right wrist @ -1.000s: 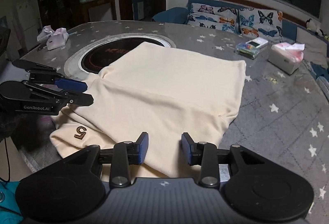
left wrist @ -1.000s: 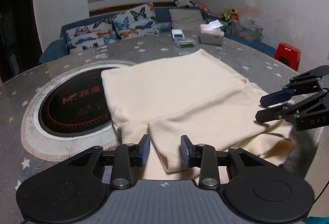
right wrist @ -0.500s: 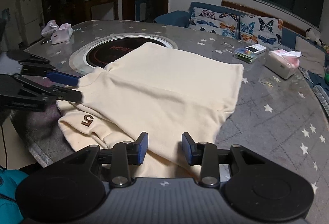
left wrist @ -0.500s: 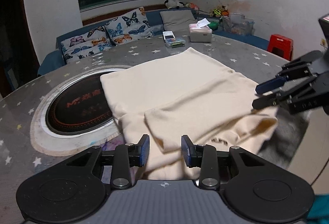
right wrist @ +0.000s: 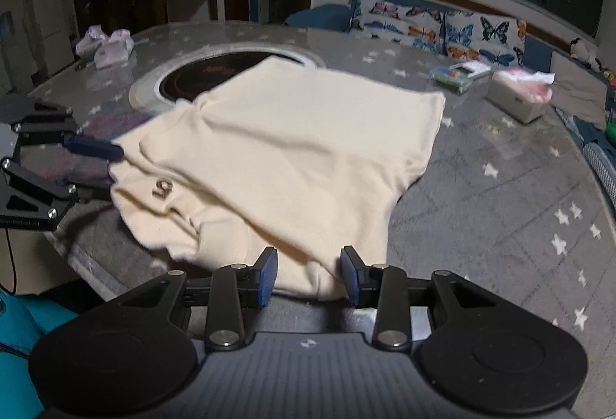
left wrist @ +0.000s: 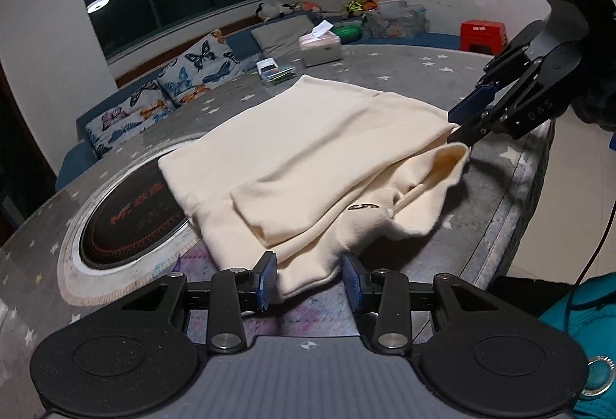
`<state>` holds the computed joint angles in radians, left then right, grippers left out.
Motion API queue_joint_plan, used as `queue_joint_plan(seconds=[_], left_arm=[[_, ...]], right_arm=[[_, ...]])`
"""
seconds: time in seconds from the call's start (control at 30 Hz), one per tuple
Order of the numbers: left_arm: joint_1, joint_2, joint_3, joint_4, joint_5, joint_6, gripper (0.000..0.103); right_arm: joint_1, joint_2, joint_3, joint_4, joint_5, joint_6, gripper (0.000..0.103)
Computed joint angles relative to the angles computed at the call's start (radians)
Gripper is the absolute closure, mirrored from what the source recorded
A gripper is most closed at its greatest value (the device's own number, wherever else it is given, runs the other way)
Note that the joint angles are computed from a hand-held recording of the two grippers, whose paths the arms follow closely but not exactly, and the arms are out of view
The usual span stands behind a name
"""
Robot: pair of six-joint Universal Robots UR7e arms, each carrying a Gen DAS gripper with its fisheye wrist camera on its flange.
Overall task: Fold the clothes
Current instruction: 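Grasp the hem with the left gripper while the right gripper grasps the hem corner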
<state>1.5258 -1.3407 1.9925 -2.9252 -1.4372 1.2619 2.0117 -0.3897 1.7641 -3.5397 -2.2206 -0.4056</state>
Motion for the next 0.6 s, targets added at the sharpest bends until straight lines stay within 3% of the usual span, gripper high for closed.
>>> queue_joint_plan(seconds=[0.33,0.5,0.6], left_arm=[[0.014,0.019,0.024,-0.049,-0.07,0.12,0.064],[0.015,0.025,0.012,-0.037,-0.092,0.094,0.086],[0.012,0.024,0.001,-0.02,-0.103,0.055,0.09]], right_arm=[[0.019,-0.025,0.031,0.003,-0.046,-0.024,0.067],[0.04,-0.022,0.047,-0.006,-0.059,-0.107,0.062],[0.049,-0.01,0.046,-0.01,-0.044,-0.177,0.059]])
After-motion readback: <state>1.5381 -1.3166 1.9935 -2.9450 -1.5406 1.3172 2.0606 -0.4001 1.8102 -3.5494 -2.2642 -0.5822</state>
